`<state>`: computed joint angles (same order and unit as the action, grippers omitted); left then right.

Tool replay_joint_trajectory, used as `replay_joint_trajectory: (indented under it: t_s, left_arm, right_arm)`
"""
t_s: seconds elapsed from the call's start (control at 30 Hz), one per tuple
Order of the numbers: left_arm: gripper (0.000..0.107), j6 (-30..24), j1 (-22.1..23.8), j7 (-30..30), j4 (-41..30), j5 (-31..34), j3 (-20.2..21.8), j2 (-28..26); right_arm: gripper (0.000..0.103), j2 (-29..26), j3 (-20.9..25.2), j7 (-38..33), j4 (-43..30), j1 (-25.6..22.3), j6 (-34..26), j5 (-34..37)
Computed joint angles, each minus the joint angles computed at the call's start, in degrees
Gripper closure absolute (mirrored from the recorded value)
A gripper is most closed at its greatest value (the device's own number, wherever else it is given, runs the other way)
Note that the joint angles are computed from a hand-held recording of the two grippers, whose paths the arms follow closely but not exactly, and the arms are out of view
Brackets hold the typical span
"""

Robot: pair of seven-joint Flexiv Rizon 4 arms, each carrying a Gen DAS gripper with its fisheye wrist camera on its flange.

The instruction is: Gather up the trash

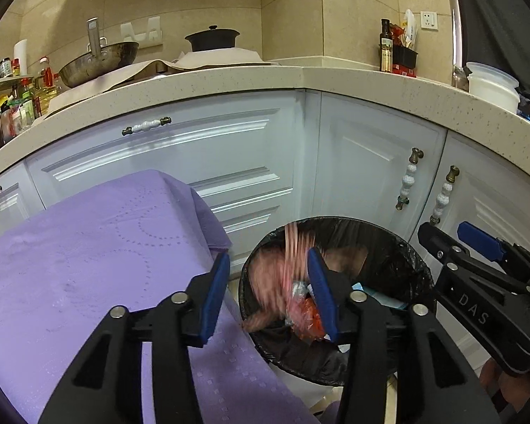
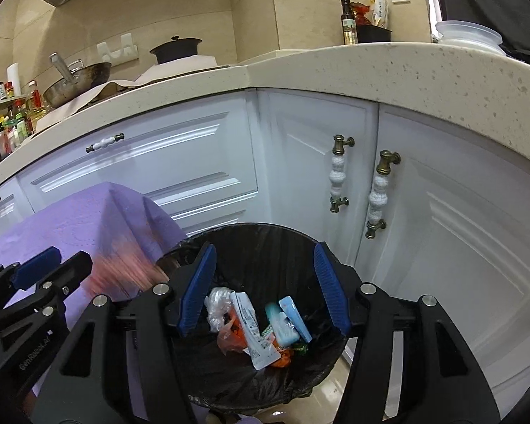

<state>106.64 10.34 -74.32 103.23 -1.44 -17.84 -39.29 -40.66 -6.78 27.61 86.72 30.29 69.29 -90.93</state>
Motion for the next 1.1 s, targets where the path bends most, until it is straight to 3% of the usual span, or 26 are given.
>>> replay_joint_trajectory:
  t_s: [0.5, 1.1]
  left_arm:
    - [0.050, 1.21, 0.72, -1.00, 1.30, 0.76, -0.37, 1.23]
    - [0.041, 7.01, 7.78, -7.51, 10.51, 8.50, -2.61, 7.93]
  right_arm:
    - [0.042, 2.75, 1.16, 0.81, 2.78, 0.47, -3.72, -1.18]
    - [0.037, 7.98, 5.18, 0.26, 8.20, 2.46, -8.95, -2.66]
